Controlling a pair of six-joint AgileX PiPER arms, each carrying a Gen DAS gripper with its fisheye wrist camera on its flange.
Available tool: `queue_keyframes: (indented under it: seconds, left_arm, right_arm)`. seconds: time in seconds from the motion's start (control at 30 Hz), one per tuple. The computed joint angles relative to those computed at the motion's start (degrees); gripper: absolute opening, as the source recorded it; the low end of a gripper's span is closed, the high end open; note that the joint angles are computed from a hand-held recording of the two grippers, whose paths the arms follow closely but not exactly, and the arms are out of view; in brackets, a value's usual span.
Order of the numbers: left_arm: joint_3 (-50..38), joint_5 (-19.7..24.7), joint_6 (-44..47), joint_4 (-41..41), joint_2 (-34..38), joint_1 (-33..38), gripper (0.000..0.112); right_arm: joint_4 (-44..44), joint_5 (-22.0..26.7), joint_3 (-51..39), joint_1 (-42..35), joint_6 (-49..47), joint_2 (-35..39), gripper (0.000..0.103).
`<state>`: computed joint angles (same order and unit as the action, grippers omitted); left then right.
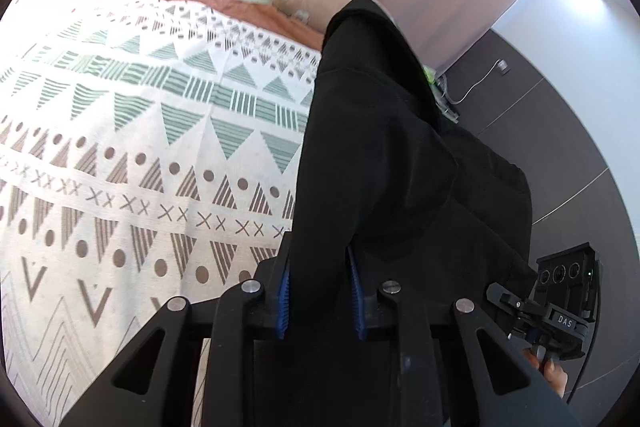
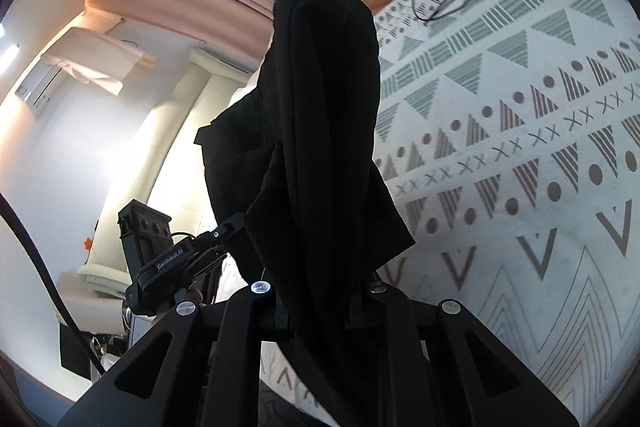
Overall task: Fold large clothes
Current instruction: 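Lift the folded shirt with both grippers and carry it toward the headboard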
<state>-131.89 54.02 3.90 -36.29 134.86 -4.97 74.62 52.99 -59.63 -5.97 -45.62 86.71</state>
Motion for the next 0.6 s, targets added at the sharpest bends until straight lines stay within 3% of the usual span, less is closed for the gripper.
queue_keyframes:
  seconds: [0.17,0.3,0.6]
  left_arm:
    - [14.6,-4.0,8.8,-6.7,-10.7,3.5,0.025]
    - [22.9,-5.3,16.9,-12.4,-18.0,7.7,0.025]
    - [29.1,2.2,25.6,-19.0,-27.0,21.3,0.025]
  right_arm:
    - [-1.7,-0.1,0.9,1.8,2.6,-6.4,0.012]
    - [-4.6,-3.3,0.7,7.4,7.3,-11.6,0.012]
    - [-19.0,-16.2,-7.8,28.7,24.6,-12.8,0.012]
